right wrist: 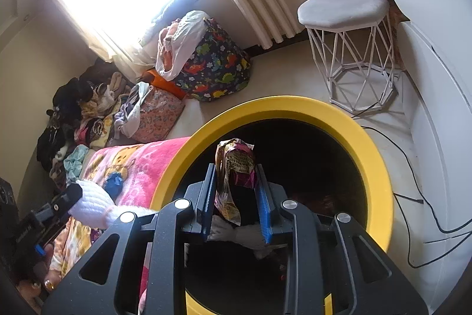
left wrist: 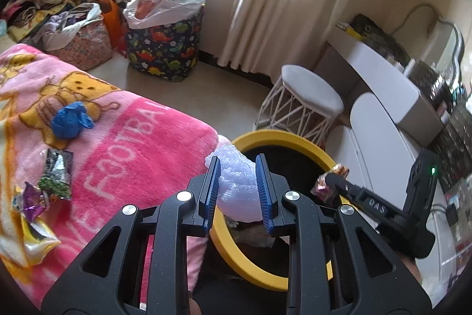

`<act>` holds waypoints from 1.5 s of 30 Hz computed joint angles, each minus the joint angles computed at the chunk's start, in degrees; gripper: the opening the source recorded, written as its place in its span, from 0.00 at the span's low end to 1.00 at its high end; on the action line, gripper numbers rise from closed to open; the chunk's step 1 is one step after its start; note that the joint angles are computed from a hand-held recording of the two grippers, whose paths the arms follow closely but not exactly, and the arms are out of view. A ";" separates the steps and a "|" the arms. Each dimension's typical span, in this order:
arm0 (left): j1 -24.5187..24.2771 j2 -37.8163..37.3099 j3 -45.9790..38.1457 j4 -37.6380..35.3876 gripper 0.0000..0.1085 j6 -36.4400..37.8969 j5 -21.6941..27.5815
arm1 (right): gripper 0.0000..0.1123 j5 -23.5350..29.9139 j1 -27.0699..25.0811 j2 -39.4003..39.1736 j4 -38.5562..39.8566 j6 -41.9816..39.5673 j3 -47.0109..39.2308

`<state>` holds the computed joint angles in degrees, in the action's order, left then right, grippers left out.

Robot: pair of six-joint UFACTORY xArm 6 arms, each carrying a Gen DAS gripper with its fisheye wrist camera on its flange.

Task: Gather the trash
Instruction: 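Open both tools to drop the net and wrapper into the bin, then move both open tools back toward the trash on the blanket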

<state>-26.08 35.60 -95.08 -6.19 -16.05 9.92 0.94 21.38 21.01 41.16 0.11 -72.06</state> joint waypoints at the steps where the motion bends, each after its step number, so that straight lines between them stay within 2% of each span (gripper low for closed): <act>1: -0.21 0.28 -0.32 0.13 0.17 0.36 0.20 | 0.22 -0.04 -0.07 0.00 0.07 0.00 0.09; 9: -1.87 2.68 -3.20 -6.21 0.17 8.84 3.18 | 0.23 0.52 -0.47 0.24 1.09 -0.17 0.16; 22: -3.17 6.49 -7.96 -11.56 0.19 15.02 8.81 | 0.27 1.35 -0.72 1.15 -1.20 2.30 -0.39; 26: -3.16 6.72 -8.29 -12.43 0.31 15.48 9.12 | 0.36 1.72 -0.87 1.56 -1.88 3.34 -0.71; 29: -3.00 6.58 -8.07 -14.34 0.45 16.44 9.21 | 0.43 2.09 -0.94 1.81 -2.38 3.91 -0.87; 32: -2.72 5.90 -7.00 -15.33 0.55 16.38 8.69 | 0.45 2.15 -1.02 1.94 -4.09 5.16 -0.87; 34: -2.54 5.41 -6.20 -14.91 0.69 15.59 8.07 | 0.48 1.91 -0.89 2.07 -5.58 6.72 -0.74; 37: -2.23 4.14 -4.14 -14.98 0.81 14.68 6.07 | 0.50 1.95 -0.79 2.13 -6.03 6.90 -0.78; 39: -1.93 3.27 -2.79 -13.77 0.85 13.14 4.95 | 0.52 1.82 -0.60 2.24 -7.87 8.36 -0.79; 45: -0.79 1.15 0.24 -7.56 0.85 7.27 2.67 | 0.55 2.11 -0.05 2.19 -11.50 10.49 -1.27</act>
